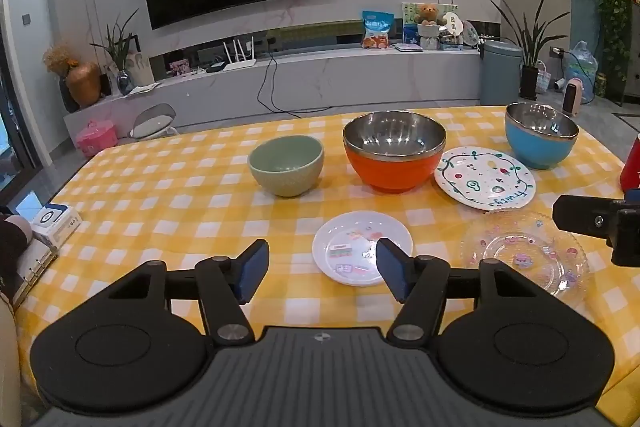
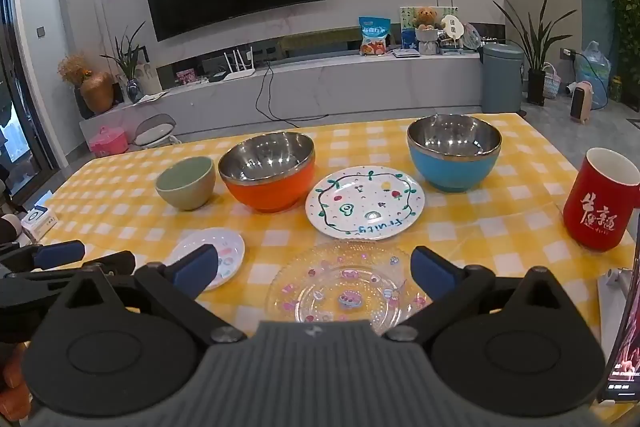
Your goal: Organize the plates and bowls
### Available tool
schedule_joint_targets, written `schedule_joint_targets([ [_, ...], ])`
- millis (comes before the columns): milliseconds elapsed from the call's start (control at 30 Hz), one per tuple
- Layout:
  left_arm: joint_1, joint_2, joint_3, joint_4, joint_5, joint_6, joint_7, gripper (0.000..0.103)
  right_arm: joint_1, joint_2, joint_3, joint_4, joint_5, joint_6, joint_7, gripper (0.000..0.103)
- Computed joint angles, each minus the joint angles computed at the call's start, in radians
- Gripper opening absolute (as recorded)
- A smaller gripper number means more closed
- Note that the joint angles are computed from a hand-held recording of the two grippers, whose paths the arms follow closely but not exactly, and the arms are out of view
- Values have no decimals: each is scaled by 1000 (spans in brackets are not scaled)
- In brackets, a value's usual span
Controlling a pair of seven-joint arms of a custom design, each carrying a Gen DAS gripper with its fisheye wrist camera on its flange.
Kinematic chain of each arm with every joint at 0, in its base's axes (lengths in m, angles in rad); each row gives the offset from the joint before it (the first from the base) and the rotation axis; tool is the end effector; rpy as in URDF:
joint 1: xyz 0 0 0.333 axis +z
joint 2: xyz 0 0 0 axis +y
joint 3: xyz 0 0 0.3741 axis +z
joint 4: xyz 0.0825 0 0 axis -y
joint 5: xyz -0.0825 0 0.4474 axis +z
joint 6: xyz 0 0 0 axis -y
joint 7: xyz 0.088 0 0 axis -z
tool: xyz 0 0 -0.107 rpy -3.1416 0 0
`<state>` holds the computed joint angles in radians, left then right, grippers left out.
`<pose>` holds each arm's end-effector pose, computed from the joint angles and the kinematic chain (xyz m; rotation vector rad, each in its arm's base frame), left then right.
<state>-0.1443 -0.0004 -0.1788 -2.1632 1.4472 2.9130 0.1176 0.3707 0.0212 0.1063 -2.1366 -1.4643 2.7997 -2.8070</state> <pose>0.5561 -0.2505 0.4629 -1.4569 1.7762 -0.8089 0.5293 0.3259 0.4583 -1.4709 1.7045 -0.7268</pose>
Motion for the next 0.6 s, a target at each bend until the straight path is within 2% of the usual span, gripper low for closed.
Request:
schedule_joint_targets([
  [133, 6, 5, 5, -4, -62, 35, 49, 71, -1, 1, -1, 0, -16, 2, 16, 100],
  [267, 4, 5, 2, -2, -108, 21, 86, 70, -1, -2, -1, -3, -11, 1, 15, 100],
  [367, 2, 4, 1, -4, -55, 20, 47, 69, -3, -3, -2, -5, -6, 1, 9, 100],
  [600, 2, -1, 0, -9, -70, 24, 64, 69, -3, 1, -1, -3, 43, 3, -35, 100],
])
